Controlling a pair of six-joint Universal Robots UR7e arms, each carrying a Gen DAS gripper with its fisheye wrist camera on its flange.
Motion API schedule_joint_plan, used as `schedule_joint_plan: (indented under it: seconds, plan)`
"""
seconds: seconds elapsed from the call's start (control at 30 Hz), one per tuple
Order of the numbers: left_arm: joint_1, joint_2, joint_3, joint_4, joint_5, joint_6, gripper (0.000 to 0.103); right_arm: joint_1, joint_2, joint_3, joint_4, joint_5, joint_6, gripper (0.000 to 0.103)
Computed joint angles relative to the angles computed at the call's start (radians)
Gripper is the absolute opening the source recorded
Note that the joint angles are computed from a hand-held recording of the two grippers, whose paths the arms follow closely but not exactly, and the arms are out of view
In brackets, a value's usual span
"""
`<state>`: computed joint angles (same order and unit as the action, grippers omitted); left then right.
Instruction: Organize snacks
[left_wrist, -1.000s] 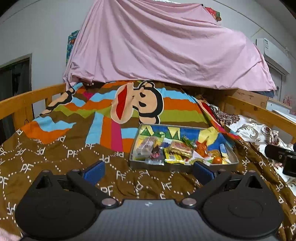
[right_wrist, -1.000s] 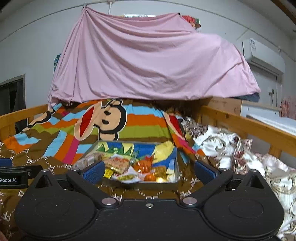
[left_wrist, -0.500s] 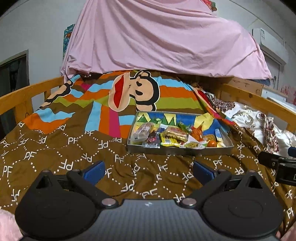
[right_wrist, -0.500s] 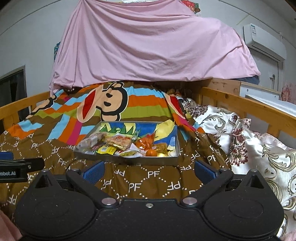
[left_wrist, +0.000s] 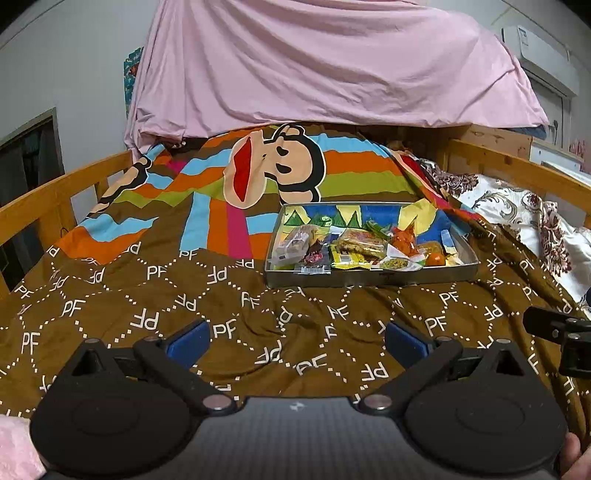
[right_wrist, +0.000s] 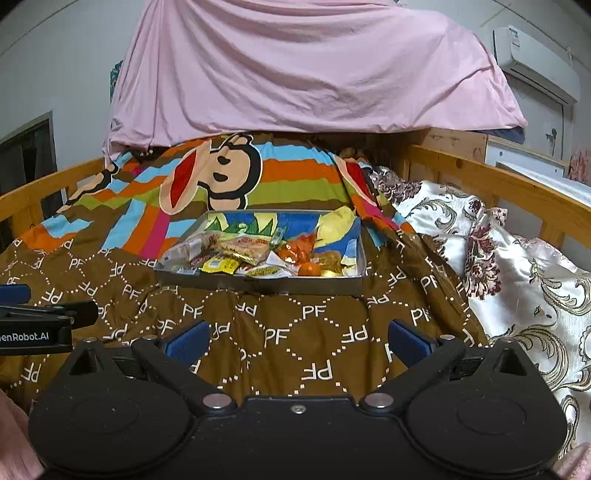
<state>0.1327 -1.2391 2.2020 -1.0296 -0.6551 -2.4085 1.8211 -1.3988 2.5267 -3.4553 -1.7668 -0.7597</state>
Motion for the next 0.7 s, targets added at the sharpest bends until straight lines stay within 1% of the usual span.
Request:
schedule_joint_plan:
  seconds: [0.3, 0.5, 0.7]
  plan:
    - [0.009, 0.001, -0.006, -0.004, -0.017, 0.004, 0.103, 0.002, 0.005, -0.01, 0.037, -0.031, 0.005, 0.102]
    - [0.028, -0.005, -0.004, -0.056, -0.022, 0.077, 0.103, 0.004, 0.009, -0.014, 0.047, -0.045, 0.006, 0.102]
    - [0.028, -0.001, -0.006, -0.056, -0.029, 0.082, 0.103, 0.003, 0.009, -0.016, 0.054, -0.05, 0.005, 0.102]
